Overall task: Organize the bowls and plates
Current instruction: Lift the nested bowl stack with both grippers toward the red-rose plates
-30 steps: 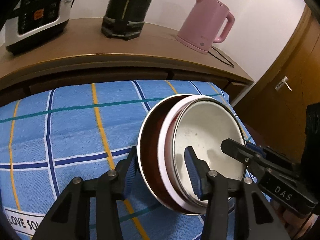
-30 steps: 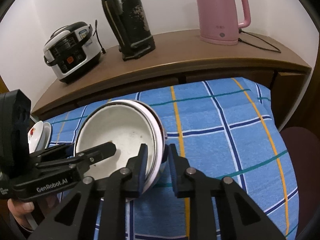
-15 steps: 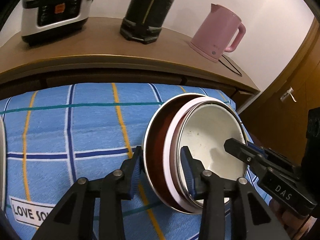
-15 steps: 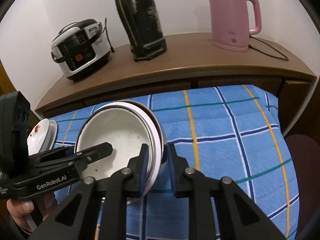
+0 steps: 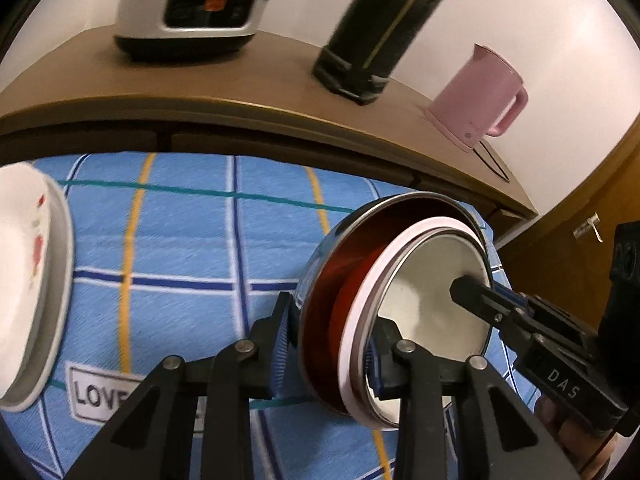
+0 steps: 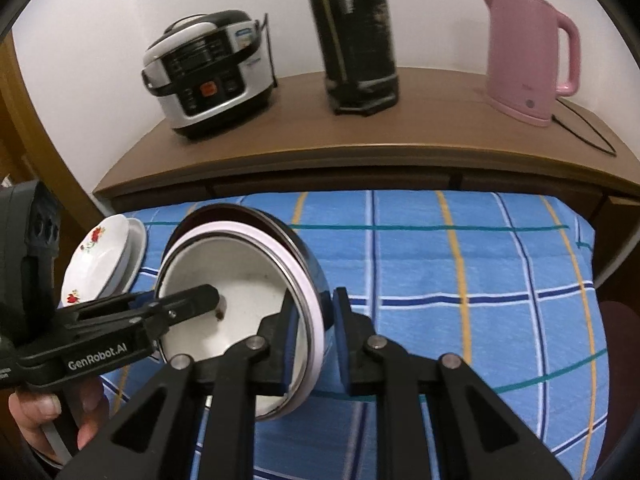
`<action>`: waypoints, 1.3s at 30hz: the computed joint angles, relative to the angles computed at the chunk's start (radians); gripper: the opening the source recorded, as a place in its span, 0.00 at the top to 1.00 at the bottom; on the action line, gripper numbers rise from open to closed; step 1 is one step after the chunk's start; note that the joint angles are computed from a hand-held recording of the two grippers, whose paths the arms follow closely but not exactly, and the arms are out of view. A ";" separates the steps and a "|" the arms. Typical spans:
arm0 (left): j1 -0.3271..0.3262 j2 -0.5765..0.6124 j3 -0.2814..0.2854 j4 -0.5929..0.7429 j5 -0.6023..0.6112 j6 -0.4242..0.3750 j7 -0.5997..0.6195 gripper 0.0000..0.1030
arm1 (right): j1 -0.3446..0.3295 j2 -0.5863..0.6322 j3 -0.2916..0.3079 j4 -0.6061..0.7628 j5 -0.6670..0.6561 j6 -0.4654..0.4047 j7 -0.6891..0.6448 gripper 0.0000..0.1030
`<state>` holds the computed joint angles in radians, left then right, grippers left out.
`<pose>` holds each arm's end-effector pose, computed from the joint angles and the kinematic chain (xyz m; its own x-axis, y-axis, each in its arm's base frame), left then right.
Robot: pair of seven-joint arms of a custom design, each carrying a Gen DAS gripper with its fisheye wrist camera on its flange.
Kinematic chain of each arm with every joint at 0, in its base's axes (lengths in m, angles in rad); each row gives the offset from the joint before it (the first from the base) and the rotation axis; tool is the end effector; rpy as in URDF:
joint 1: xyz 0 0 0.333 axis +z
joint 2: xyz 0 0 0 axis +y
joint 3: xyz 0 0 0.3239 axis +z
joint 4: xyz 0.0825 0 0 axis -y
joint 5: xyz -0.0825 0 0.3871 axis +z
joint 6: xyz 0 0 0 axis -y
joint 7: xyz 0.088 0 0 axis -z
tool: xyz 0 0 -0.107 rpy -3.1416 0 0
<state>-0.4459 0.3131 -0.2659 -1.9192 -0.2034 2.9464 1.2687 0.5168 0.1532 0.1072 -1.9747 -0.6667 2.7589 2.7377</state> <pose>0.5254 -0.4150 0.4243 -0.2870 -0.8631 0.4155 -0.8483 0.0275 -0.5288 0.5000 0.3881 0.4648 0.0659 -0.9785 -0.1952 -0.7641 0.0764 -0.6405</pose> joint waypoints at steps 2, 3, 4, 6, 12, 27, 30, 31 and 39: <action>0.020 -0.020 -0.012 -0.028 -0.028 0.007 0.008 0.67 | 0.004 0.017 0.008 0.026 0.009 -0.002 -0.026 0.83; 0.028 -0.030 -0.016 -0.041 -0.040 0.011 0.011 0.67 | 0.008 0.026 0.011 0.041 0.014 -0.006 -0.041 0.83; 0.032 -0.045 -0.016 -0.061 -0.049 0.019 0.011 0.67 | 0.013 0.036 0.013 0.056 0.019 -0.008 -0.053 0.83; 0.028 -0.075 0.001 -0.097 -0.042 0.033 -0.010 0.67 | 0.024 0.063 0.017 0.090 0.033 -0.005 -0.084 0.83; 0.031 -0.164 0.054 -0.198 0.037 0.047 -0.110 0.67 | 0.058 0.145 0.024 0.191 0.099 0.008 -0.188 0.83; 0.151 -0.311 0.043 -0.346 0.152 0.072 -0.250 0.67 | 0.155 0.305 0.008 0.449 0.215 -0.033 -0.372 0.83; 0.168 -0.327 0.035 -0.360 0.162 0.074 -0.261 0.67 | 0.168 0.324 0.004 0.484 0.225 -0.046 -0.388 0.83; 0.173 -0.338 0.033 -0.371 0.154 0.076 -0.255 0.67 | 0.173 0.332 0.002 0.496 0.227 -0.052 -0.393 0.83; 0.197 -0.358 0.019 -0.395 0.122 0.088 -0.237 0.67 | 0.197 0.366 -0.007 0.563 0.241 -0.092 -0.424 0.83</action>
